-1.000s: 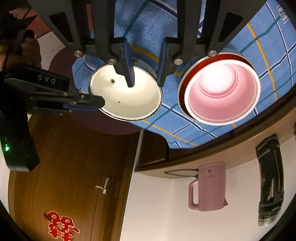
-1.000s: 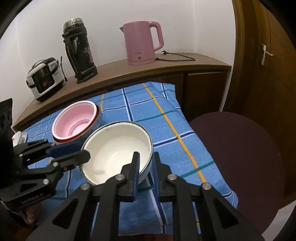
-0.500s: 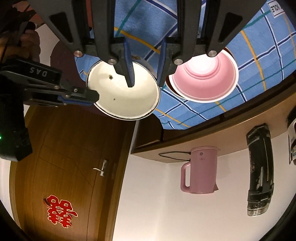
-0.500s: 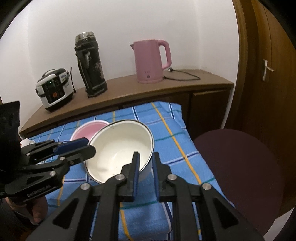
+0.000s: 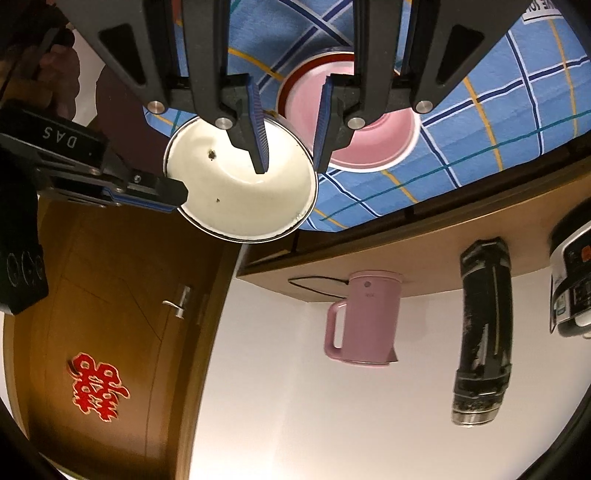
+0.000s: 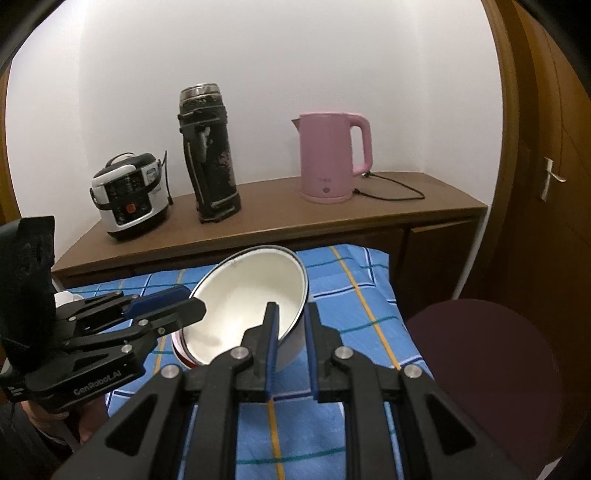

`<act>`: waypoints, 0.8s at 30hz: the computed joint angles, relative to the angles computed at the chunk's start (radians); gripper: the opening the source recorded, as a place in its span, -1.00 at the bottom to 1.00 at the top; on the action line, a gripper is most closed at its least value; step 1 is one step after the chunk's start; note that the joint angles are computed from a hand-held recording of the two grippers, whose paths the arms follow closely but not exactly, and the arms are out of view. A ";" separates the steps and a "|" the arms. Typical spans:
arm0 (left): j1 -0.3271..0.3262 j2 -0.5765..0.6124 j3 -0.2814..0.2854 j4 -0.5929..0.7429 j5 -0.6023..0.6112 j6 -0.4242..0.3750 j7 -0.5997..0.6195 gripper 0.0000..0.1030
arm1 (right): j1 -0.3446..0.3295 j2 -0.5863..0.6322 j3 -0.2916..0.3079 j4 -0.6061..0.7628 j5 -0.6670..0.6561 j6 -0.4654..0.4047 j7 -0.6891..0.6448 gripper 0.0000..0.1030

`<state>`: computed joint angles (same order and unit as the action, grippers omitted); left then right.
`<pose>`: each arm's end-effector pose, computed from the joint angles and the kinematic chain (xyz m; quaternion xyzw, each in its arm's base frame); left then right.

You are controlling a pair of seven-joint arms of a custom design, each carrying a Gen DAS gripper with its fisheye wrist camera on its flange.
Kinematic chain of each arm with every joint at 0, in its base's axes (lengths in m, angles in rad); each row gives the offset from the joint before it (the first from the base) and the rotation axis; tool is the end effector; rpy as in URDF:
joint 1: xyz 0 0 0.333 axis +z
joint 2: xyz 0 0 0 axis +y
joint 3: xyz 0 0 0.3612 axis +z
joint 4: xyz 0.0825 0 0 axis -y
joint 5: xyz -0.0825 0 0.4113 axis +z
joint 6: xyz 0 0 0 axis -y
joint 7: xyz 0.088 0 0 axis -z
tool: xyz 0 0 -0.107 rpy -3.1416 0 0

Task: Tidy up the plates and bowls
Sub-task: 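Carry the white enamel bowl over the pink bowl and lower it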

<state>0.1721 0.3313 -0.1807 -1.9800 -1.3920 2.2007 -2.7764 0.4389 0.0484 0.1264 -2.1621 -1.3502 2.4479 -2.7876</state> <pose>0.6496 -0.0330 0.3413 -0.2604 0.8120 -0.5205 0.0432 0.4991 0.3149 0.4278 -0.5089 0.7269 -0.3629 0.2844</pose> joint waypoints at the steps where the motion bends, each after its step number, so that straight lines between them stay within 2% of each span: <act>1: 0.001 0.004 0.001 0.005 -0.007 0.005 -0.003 -0.47 | -0.001 0.007 -0.001 0.008 0.000 0.004 -0.005 -0.73; 24: 0.020 0.038 -0.007 0.055 -0.038 0.042 -0.043 -0.47 | 0.011 0.097 -0.037 0.098 0.046 0.058 -0.098 -0.73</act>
<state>0.1919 0.3697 -0.1879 -1.9249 -1.4300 2.2425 -2.8190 0.4494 0.1454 0.0889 -2.0644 -1.3045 2.5054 -2.8861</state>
